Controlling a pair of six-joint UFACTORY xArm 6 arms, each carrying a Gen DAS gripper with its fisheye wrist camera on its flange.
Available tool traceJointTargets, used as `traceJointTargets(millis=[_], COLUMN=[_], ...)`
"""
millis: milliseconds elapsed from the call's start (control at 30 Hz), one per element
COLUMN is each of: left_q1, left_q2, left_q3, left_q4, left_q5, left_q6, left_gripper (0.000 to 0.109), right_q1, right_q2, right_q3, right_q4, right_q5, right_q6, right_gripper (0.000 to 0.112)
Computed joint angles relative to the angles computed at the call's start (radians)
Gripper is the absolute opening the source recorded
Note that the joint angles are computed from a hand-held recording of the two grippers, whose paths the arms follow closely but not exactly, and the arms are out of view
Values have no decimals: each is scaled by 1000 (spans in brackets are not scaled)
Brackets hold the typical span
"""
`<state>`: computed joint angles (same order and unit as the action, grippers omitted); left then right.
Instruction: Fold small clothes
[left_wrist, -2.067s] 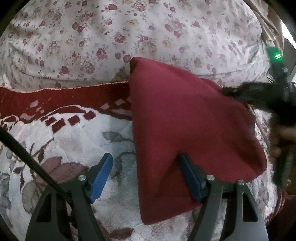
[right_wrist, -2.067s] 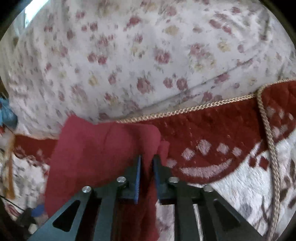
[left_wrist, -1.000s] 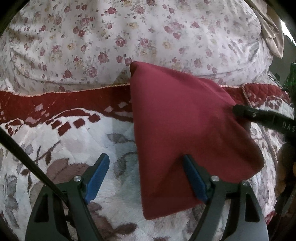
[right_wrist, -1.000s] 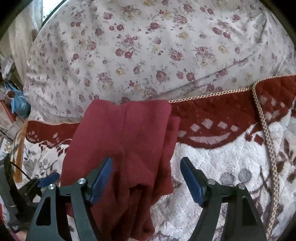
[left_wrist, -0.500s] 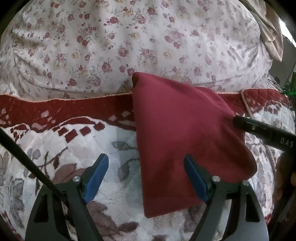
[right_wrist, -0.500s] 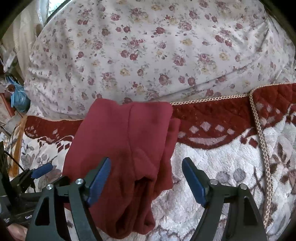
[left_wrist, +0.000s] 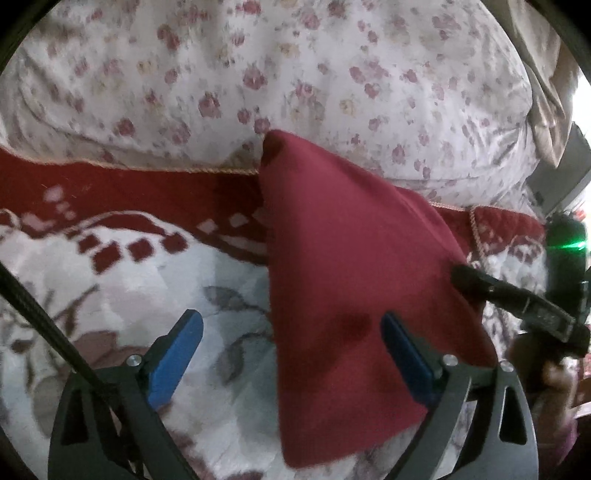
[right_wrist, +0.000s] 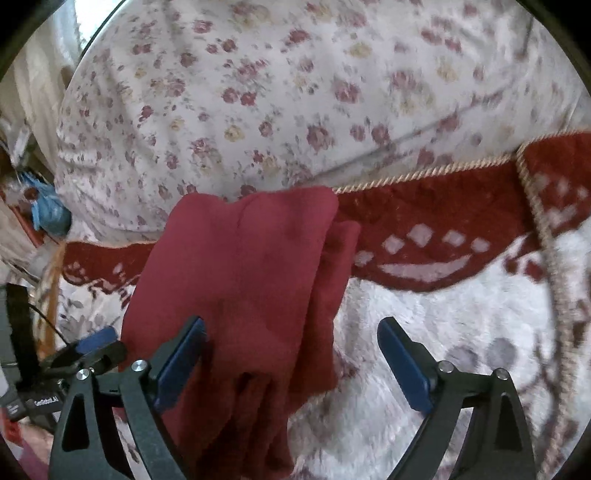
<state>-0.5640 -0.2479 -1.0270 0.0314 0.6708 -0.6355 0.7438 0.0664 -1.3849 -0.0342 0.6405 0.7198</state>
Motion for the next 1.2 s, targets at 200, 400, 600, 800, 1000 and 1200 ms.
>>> traceJointTargets(millis=[200,400,600,800,1000,1200], left_q1=[14,20,9,-7,-98,-199], left_q2=[88,138,67,-161,-390,-505], left_q3=[-29,-66,-70,10,144,304], left_q4=[-182,-326,-283,-238,-74,68], left_q5=[-72,-85,-22,93,223,268], left_q6=[160,280,289,234,48,-173], left_gripper=[99,75,51,51,52,60], right_q1=[-32,-19,11,74,178,247], right_q2=[63,131,100,11,-66,-62], right_q3=[38,-23,-53,-41,10,56], right_q4=[271,389,302,344,319,157], right_q5=[-156,-189,-172,-116,-77,15], right_q6=[-229,-360,-313,-302,-253,-113], right_gripper=[99,77,46,46,46,65])
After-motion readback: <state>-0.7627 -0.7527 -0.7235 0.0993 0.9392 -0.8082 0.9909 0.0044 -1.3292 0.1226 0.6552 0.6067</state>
